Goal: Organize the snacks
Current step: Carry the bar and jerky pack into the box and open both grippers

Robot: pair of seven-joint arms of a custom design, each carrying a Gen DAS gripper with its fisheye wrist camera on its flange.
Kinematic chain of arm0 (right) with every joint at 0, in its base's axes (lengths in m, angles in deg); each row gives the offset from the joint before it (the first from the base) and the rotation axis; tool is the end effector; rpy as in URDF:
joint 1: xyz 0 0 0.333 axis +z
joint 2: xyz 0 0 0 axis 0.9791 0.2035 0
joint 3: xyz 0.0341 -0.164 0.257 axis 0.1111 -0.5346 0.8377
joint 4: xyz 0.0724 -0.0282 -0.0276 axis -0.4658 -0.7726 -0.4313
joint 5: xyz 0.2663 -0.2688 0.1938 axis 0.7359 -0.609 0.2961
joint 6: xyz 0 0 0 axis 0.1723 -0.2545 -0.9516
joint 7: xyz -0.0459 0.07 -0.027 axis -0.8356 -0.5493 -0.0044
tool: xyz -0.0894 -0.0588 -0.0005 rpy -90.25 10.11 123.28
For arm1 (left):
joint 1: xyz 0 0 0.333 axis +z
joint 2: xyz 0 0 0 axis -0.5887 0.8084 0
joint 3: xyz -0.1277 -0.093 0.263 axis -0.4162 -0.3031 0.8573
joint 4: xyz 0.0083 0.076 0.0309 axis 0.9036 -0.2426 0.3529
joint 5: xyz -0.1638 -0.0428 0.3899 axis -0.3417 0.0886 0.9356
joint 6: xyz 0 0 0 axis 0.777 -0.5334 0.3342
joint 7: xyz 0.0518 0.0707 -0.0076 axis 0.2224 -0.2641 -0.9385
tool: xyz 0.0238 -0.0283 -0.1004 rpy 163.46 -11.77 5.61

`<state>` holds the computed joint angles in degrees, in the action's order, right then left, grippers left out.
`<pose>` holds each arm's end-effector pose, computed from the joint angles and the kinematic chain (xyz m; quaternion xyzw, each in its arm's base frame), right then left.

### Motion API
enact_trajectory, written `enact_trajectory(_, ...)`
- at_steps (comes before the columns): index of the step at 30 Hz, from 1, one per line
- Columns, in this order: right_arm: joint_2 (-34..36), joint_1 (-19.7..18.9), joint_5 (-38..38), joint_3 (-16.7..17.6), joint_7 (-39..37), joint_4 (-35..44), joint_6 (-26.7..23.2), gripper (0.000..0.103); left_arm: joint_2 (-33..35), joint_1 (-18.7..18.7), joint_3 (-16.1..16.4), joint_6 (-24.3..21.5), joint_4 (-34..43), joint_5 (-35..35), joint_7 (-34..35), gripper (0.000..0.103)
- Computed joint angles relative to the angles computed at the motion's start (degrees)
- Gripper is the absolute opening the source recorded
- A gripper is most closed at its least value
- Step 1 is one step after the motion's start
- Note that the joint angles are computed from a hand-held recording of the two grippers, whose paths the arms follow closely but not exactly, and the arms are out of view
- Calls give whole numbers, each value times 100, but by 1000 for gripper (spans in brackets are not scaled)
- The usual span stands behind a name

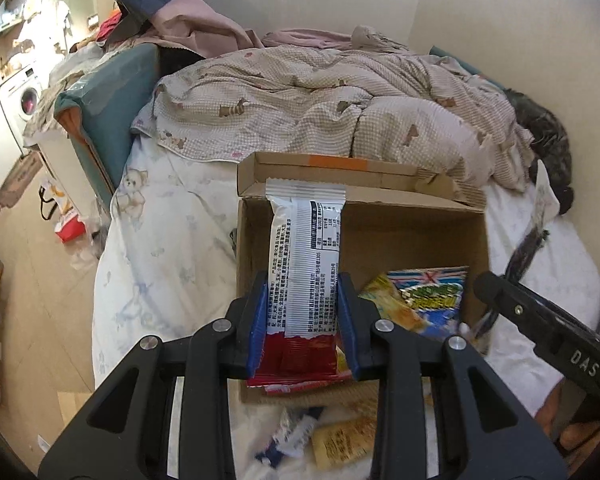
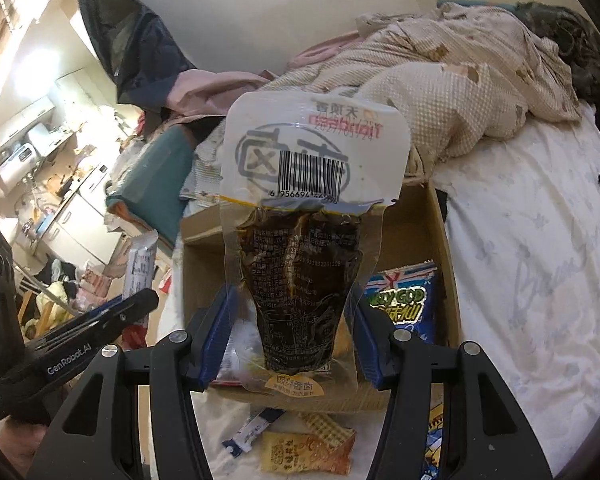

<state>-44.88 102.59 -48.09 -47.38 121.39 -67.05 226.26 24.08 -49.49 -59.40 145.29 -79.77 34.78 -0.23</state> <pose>0.5081 0.2818 0.6207 -0.6383 0.6501 -0.0726 0.4059 0.5238 -0.3019 0.6486 -0.6764 0.6524 -0.2772 0.1999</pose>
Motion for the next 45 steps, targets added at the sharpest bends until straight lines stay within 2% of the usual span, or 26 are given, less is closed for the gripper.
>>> enact_trajectory(3, 140, -53, -106, 18, 98, 83, -214, 57, 110, 16, 2, 177, -99, 162, -87, 28)
enact_trajectory(10, 353, -165, -672, 138, 213, 267, -783, 58, 254, -45, 56, 175, -156, 122, 70, 28)
enact_trajectory(21, 556, -171, -671, 164, 198, 428, -1238, 58, 326, -106, 90, 108, -149, 116, -10, 28)
enact_trajectory(40, 554, -183, -422, 138, 59, 437, -1281, 61, 319, -105, 95, -24, -155, 165, -16, 29)
enact_trajectory(45, 514, -176, -135, 105, -10, 348, -1133, 62, 345, -118, 122, -7, -156, -139, 220, 29)
